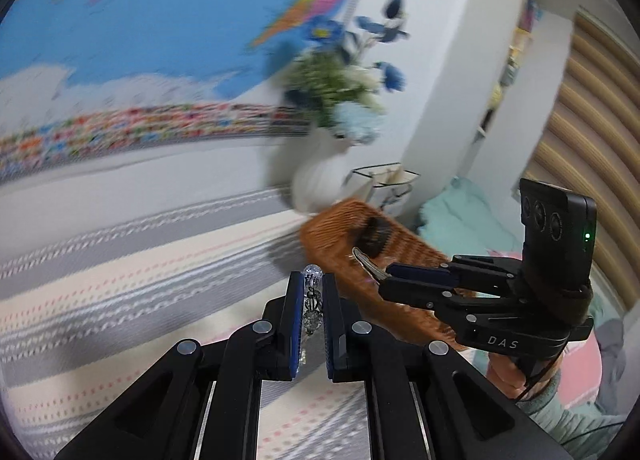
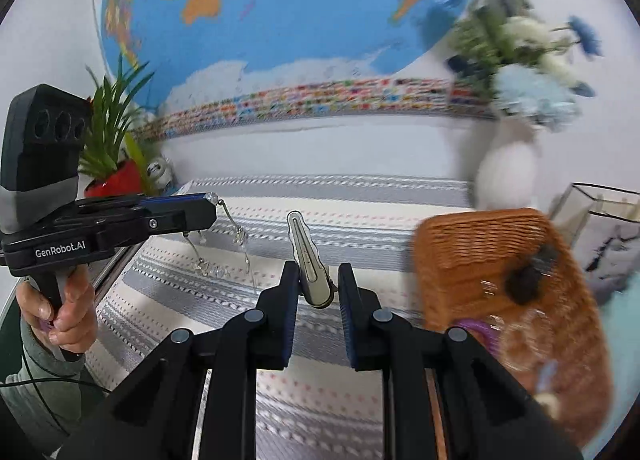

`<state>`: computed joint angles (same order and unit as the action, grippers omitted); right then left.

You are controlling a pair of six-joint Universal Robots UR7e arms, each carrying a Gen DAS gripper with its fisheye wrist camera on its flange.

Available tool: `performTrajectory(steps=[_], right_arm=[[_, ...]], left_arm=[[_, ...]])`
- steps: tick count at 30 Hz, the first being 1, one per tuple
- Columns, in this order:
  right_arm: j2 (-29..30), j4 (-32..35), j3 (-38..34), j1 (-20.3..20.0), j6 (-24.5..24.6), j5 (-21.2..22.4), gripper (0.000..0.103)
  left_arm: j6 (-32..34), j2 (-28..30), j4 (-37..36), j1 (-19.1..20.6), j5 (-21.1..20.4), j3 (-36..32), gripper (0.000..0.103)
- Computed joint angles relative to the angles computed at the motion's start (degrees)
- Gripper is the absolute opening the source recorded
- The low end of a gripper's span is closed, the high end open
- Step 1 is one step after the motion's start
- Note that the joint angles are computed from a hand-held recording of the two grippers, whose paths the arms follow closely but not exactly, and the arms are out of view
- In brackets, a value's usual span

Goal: Organize jewelry
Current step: 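Carry the chain and hair clip to the basket and open both tools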

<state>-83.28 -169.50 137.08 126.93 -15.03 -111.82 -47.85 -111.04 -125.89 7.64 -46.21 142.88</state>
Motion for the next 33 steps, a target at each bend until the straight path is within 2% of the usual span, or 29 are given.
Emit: performTrajectory(steps=[8,11,17,25,33], right_arm=[[-12.15,4.36,1.68,-2.12,-0.13,-6.06,0.021],[-15.95,6.66,1.98,-4.57,0.2,-7.13,0.021],[-19.9,7.75,2.16,-10.23,-1.07,-7.37,0.021],[-19.4,7.48,1.18,-17.97,-3.53,-5.69,0.021],[-12.39,7.65,-1.65,-20.83,-2.58,-6.7,0.022]], left_arm=[[10.75,19.16,-16.82,3.41,-3.62,-5.87,0.008],[15.0,26.94,-22.33,6.2,-4.79,-8.75,0.008],[20.1,37.8,-29.03,11.34,-7.04,-13.69,0.008],[22.93,42.6,-32.53,16.15,-7.18,-15.97,0.008],[23.66,43.57,-32.89,19.17,-5.7,-16.25,0.008]])
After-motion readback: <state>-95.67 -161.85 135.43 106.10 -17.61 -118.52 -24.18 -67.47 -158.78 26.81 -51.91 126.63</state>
